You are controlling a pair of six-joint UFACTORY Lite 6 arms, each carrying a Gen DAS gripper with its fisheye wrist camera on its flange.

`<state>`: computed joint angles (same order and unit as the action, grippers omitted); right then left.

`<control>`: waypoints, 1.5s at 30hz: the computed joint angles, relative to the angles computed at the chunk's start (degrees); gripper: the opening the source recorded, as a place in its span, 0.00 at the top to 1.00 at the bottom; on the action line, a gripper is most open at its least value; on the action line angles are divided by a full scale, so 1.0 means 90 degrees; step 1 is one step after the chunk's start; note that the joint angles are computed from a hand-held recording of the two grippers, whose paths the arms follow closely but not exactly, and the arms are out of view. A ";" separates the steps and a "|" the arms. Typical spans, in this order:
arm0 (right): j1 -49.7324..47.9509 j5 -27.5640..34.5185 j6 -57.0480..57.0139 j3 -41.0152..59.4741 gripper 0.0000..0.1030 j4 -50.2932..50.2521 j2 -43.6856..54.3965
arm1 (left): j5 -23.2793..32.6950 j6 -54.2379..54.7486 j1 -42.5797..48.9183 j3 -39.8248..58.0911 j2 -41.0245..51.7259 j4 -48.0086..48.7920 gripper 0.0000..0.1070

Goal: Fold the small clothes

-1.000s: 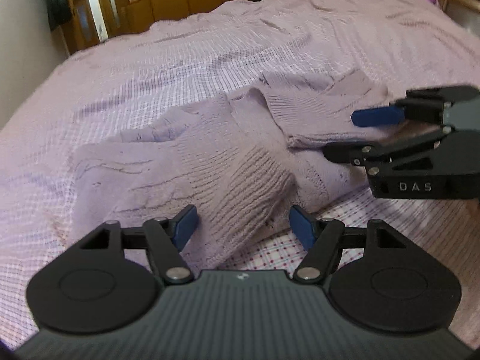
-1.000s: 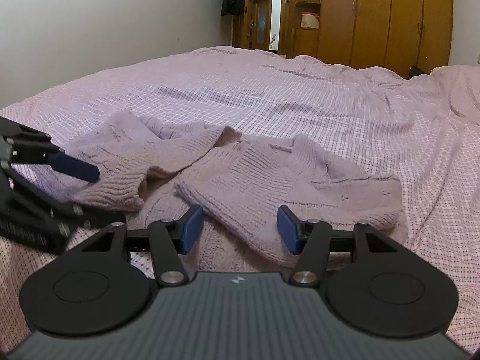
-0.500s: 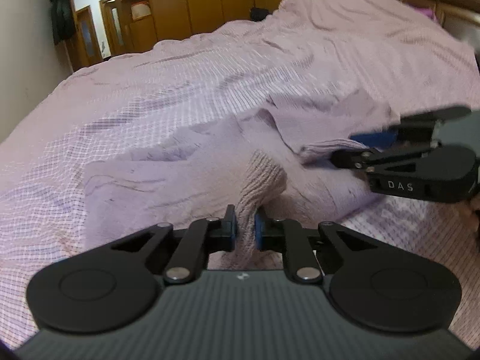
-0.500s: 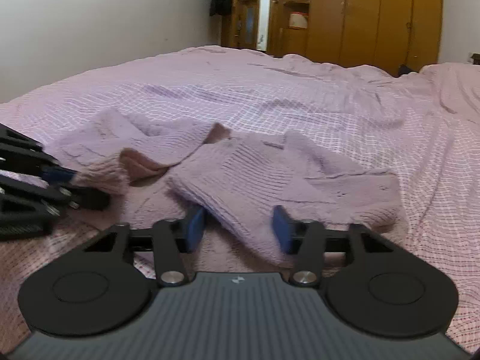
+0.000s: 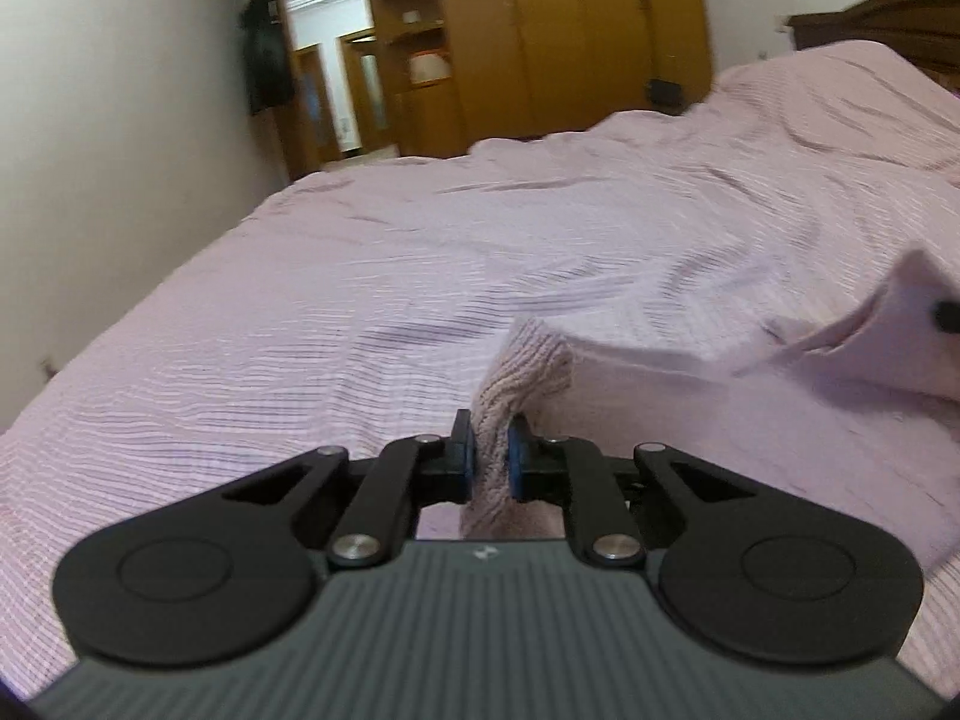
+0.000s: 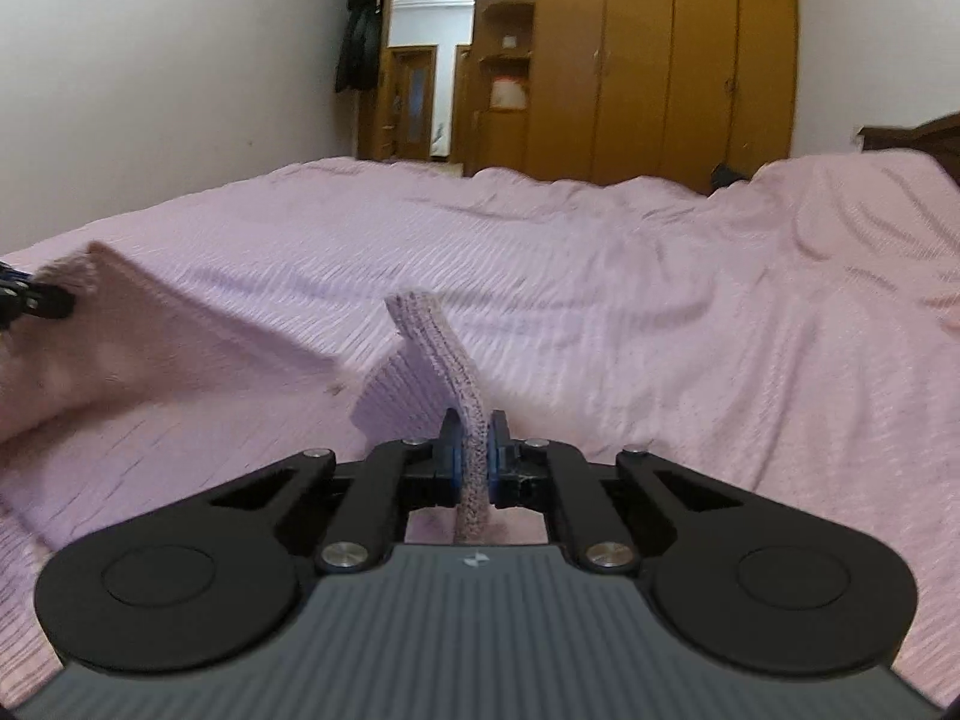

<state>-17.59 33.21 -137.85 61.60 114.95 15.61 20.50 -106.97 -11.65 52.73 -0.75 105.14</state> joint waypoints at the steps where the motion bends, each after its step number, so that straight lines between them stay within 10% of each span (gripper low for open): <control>1: 0.0002 -0.0100 0.0010 0.0225 0.94 0.0011 0.0132 | -0.0016 -0.0041 0.0103 0.0131 0.0164 0.0032 0.88; 18: 0.0025 -0.1579 0.2621 0.3944 0.89 -0.1937 0.3509 | -0.0622 -0.0487 0.1026 0.1180 0.2146 -0.0027 0.77; 21: -0.0051 -0.1544 0.3139 0.4123 0.80 -0.2297 0.3592 | -0.0329 0.0133 0.0957 0.1393 0.2304 -0.0789 0.55; 24: -0.0150 -0.1603 0.3069 0.3809 0.46 -0.1800 0.3318 | -0.0146 0.0683 0.0952 0.1323 0.2148 -0.1633 0.41; 34: -0.1383 0.0462 0.6721 0.3975 0.33 -0.4527 0.3221 | -0.0415 0.2501 0.1044 0.0160 0.0690 -0.3614 0.41; 45: -0.1641 0.1776 0.6507 0.3415 0.33 -0.4447 0.3248 | -0.0211 0.3756 0.0916 -0.0456 -0.0304 -0.5281 0.41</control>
<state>-32.36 49.20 -79.29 92.33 74.92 44.85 18.61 -73.17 -3.40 48.62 -3.49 57.61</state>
